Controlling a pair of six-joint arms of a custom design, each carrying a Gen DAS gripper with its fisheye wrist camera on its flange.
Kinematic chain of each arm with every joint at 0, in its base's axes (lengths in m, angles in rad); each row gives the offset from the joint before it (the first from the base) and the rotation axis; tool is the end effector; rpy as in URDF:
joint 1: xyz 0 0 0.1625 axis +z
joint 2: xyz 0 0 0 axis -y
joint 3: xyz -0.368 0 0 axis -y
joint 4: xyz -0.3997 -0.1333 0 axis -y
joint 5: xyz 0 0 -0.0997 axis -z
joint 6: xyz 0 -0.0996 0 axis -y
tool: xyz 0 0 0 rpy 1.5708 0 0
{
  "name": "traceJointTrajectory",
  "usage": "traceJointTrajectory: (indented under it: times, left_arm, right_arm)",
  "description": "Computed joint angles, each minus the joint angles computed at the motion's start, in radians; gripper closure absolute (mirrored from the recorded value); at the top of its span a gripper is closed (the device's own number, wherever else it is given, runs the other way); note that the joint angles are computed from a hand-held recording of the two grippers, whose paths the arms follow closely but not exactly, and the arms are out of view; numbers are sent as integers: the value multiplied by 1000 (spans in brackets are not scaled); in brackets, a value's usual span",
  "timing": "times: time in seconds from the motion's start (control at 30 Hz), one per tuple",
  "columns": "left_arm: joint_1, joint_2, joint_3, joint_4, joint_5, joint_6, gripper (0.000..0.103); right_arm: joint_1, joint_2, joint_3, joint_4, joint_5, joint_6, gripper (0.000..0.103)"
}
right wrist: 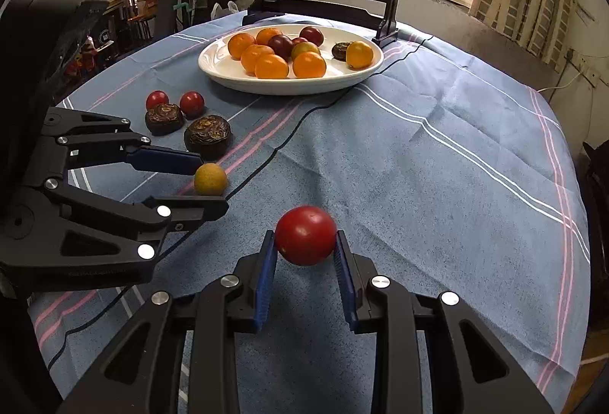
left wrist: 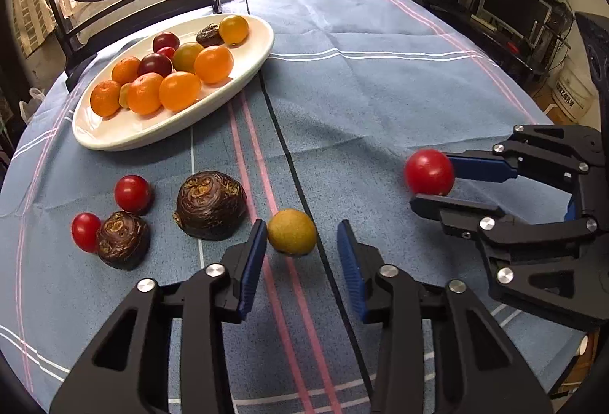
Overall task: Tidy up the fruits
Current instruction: 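Grasp a yellow-green fruit with the left tool while the right tool grasps a red tomato, then lower the yellow-green fruit and red tomato onto the plate, opening both tools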
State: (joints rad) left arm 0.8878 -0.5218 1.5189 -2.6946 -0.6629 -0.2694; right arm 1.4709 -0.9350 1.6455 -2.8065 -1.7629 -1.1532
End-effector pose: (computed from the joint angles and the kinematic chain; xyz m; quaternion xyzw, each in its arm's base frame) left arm -0.2413 -0.6321 -0.0380 0.1570 0.8835 -0.2512 0.3629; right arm 0.0482 -0.6649 0.1633 0.4617 -0.8435 0.1550 0.2265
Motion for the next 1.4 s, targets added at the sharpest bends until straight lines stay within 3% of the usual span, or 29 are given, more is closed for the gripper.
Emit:
traceJointTrajectory:
  times: [0.13,0.33,0.6,0.77,1.03,1.4]
  left_arm:
    - [9,-25,13,8,-36,-6,77]
    - [-4,-64,69,-43,-23,29,77]
    - [-19,-149,133,-190,84,106,77]
    - [2,-162,89,-274,172,193,77]
    - [79,-69,-131,-354,252,280,77]
    - [184,20,-352,-120,223,223,77]
  right_arm:
    - [-7,-13,6,0,12,5,72]
    - [-4,-23,13,-2,21,21,72]
    - [51,-13,1,-8,43,25,72]
    - [104,27,-59,-21,84,60,72]
    - [177,234,-316,-41,105,262,71]
    - [207,575,-793,126,-41,388,71]
